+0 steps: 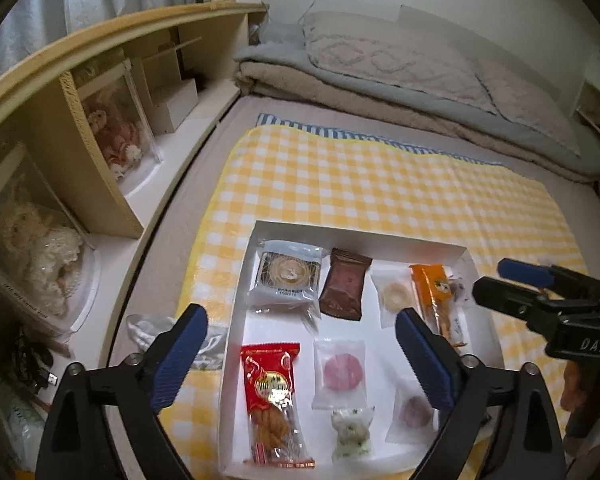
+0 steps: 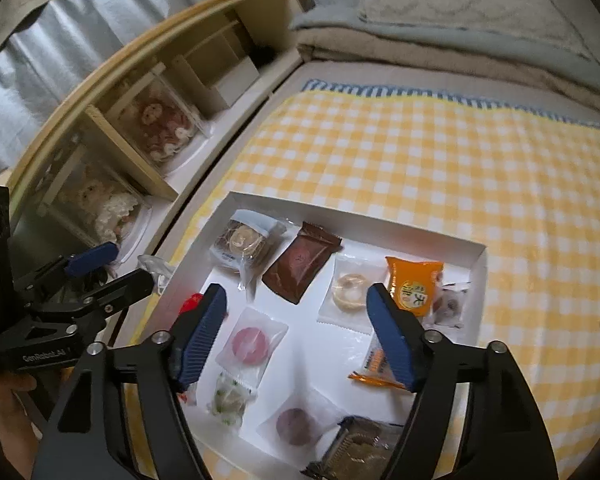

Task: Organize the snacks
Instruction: 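Move both open tools back over the last two snacks on the cloth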

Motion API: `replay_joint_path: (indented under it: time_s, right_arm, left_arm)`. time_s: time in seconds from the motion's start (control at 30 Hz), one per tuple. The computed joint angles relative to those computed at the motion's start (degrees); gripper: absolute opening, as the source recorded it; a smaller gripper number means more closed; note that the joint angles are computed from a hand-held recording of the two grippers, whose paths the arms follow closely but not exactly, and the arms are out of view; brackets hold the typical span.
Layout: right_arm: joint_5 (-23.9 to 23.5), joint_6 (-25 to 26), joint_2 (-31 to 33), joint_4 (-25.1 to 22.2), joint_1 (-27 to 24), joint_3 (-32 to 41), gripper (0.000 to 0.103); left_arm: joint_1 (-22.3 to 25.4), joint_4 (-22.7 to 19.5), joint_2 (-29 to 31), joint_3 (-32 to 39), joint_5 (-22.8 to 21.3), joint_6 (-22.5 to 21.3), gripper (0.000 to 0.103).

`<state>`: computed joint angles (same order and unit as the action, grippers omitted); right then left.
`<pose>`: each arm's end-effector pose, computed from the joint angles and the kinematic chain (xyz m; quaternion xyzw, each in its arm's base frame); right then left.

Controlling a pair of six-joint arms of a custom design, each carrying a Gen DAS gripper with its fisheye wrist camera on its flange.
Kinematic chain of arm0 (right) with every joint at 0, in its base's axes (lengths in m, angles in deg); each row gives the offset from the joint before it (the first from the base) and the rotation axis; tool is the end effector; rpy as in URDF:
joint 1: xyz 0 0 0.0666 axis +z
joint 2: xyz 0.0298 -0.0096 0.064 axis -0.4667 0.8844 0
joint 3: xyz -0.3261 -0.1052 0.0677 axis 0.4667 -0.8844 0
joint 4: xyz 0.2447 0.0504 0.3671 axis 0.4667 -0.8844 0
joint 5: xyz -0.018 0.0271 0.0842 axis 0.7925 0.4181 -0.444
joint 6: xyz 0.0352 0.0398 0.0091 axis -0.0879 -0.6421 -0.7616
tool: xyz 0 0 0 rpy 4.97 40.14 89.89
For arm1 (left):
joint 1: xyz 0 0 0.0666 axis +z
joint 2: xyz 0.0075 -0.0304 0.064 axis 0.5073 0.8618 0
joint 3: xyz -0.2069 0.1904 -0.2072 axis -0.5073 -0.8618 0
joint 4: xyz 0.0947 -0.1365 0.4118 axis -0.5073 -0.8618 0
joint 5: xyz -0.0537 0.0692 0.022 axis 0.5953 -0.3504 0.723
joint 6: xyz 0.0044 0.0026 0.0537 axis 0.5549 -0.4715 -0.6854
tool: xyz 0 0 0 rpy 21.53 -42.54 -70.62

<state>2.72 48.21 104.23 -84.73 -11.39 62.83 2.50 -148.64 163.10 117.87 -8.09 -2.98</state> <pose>0.6106 0.1976 0.4645 -0.1578 0.9288 0.2814 0.1823 0.6057 -0.3117 0.5001 -0.0175 0.9523 -0.0110 0.3046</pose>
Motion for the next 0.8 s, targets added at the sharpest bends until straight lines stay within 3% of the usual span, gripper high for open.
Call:
replay_joint_path:
  time_s: [0.07,0.3,0.6,0.8]
  right_arm:
    - [-0.04,0.34,-1.21,0.52,-0.42,-0.80,0.086]
    - [1.59,2.84,-5.08,1.61,-1.56,-3.47,0.103]
    - [3.24,6.41,-9.01,2.29,-3.76,-6.27,0.103]
    - [2.98,8.22,-11.28,2.95,-6.52,-8.05,0.103]
  left_arm:
    - [-0.57,0.24,-1.59,-1.52,-0.66,0.40,0.103]
    - [-2.54,-0.52,-3.88,-2.26,-2.49,1.32,0.103]
    - [-6.08,0.70,-7.53,-4.43,-5.53,4.36,0.103]
    - [-8.42,0.65,-5.95,-1.51,-6.12,4.44,0.103]
